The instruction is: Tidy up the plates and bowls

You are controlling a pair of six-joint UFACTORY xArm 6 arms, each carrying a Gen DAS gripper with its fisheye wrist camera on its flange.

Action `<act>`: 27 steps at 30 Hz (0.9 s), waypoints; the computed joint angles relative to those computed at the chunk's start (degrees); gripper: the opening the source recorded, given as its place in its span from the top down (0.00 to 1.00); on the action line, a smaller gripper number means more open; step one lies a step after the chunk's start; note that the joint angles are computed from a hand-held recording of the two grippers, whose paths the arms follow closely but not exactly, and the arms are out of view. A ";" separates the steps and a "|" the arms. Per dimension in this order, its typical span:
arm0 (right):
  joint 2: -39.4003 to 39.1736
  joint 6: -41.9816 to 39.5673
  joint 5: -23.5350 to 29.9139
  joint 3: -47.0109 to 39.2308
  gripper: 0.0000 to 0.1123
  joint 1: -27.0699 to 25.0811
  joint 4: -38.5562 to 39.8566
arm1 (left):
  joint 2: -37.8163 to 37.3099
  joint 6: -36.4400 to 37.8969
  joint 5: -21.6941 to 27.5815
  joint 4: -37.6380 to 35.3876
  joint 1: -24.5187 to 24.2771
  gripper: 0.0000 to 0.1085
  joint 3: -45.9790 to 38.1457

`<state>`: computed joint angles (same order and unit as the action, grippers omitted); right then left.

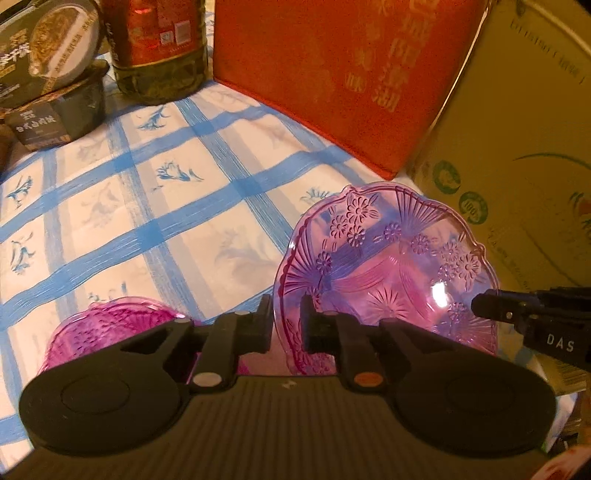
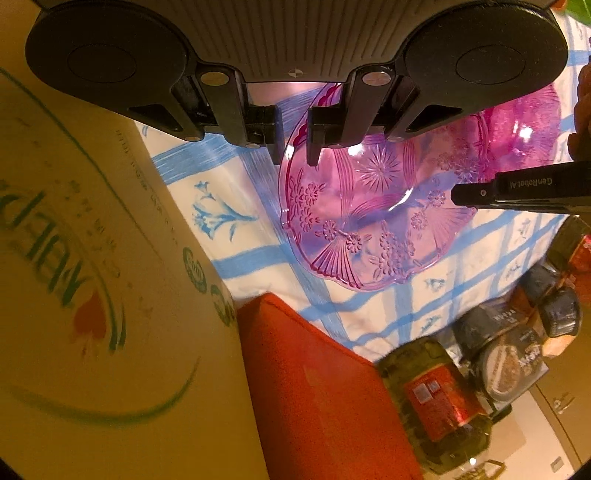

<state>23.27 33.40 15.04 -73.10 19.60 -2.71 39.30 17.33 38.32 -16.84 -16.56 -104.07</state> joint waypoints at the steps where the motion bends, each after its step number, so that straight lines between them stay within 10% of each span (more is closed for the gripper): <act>1: -0.63 0.03 0.08 0.18 0.89 0.21 -0.16 | -1.00 0.02 -0.16 -0.39 0.22 0.88 1.05; 27: -4.72 1.72 4.84 -3.56 0.90 13.87 -3.57 | -33.46 1.72 -4.66 -3.76 11.90 0.90 36.50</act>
